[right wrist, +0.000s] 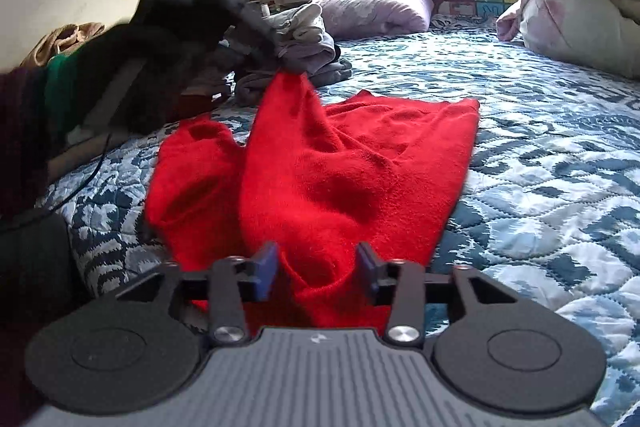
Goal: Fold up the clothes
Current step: 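Carry the held sleeve with the left gripper across the sweater body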
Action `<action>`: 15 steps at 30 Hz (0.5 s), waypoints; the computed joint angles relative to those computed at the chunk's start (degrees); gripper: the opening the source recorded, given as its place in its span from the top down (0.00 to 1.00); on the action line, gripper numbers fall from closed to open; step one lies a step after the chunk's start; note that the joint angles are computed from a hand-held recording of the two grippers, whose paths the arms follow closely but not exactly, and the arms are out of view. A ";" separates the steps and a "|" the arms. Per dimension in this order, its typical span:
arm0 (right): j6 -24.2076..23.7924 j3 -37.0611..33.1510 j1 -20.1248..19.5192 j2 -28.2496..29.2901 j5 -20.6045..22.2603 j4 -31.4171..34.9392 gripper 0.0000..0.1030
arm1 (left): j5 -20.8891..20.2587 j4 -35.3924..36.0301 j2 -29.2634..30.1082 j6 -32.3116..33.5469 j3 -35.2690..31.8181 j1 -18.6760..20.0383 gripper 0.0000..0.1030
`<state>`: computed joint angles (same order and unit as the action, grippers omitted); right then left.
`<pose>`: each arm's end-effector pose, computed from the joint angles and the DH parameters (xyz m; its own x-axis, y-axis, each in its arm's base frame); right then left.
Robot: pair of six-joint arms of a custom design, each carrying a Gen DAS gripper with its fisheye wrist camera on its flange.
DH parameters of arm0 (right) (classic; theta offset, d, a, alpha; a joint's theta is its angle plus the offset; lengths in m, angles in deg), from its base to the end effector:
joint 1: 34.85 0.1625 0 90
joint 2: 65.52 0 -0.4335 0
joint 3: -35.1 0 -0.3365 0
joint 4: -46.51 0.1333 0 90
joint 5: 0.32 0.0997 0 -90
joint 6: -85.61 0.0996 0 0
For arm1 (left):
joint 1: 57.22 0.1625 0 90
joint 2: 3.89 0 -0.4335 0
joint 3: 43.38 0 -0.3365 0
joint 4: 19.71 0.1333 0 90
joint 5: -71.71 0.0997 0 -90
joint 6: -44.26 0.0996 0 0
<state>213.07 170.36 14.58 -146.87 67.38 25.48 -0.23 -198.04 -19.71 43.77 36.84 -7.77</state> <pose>-0.0565 -0.3290 0.1854 -0.8338 -0.1086 0.5413 -0.5076 0.5363 -0.6743 -0.3251 -0.6326 -0.0689 -0.8092 0.5166 -0.2799 0.5873 0.6990 -0.4080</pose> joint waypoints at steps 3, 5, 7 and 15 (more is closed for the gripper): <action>-0.80 0.11 -0.31 0.05 -0.17 0.26 0.56 | 0.91 2.91 2.64 0.02 -4.12 -1.16 0.96; -1.27 1.14 -0.97 -0.70 -1.51 -1.10 0.57 | 1.55 5.11 4.50 -0.68 -6.87 -1.80 0.96; -1.45 2.27 -1.89 -1.64 -3.32 -2.50 0.57 | 2.17 7.26 6.38 -1.96 -9.64 -2.42 0.96; -5.60 3.90 -0.46 -0.43 -1.01 -7.16 0.59 | 4.68 12.11 12.21 -3.36 -17.25 -4.31 0.98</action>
